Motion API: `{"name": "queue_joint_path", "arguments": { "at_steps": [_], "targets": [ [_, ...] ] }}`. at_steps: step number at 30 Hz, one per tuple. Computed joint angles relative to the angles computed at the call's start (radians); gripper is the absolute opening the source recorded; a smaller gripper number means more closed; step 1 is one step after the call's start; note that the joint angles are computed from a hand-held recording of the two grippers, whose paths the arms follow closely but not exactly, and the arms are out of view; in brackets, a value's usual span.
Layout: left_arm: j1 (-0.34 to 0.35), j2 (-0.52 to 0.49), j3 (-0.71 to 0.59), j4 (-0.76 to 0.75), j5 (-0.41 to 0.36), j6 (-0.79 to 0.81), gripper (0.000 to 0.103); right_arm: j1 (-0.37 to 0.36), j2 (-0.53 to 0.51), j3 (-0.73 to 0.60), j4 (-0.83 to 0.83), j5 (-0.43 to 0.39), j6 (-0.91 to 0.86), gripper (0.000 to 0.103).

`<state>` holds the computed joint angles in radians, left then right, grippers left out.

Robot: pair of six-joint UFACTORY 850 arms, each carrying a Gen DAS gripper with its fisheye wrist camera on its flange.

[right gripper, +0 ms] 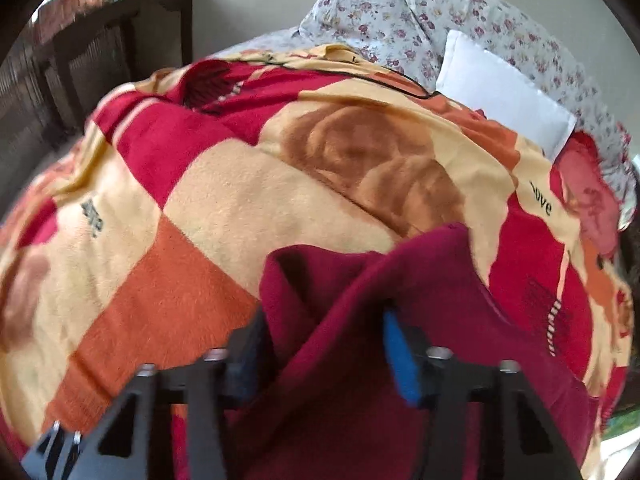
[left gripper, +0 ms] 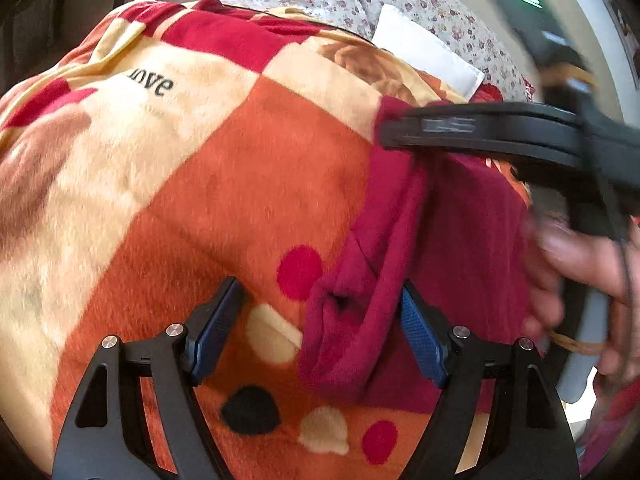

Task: Fold small clothes

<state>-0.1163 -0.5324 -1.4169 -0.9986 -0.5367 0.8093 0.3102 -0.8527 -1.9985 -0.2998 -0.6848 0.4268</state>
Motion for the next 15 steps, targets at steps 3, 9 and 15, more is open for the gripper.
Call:
{"name": "queue_joint_path", "arguments": {
  "at_steps": [3,9,15],
  "targets": [
    [-0.014,-0.016,-0.020,0.011,0.023,-0.001,0.084,-0.049,0.060,0.077,0.245,0.081,-0.143,0.024],
    [-0.023,-0.040,-0.048,0.011,0.019,0.023,0.080,-0.073,0.109,0.162,0.413,0.163,-0.245,0.020],
    [-0.017,-0.031,-0.061,-0.020,-0.082,0.071,0.027,-0.078,0.154,0.221,0.504,0.216,-0.321,0.018]
  ]
}}
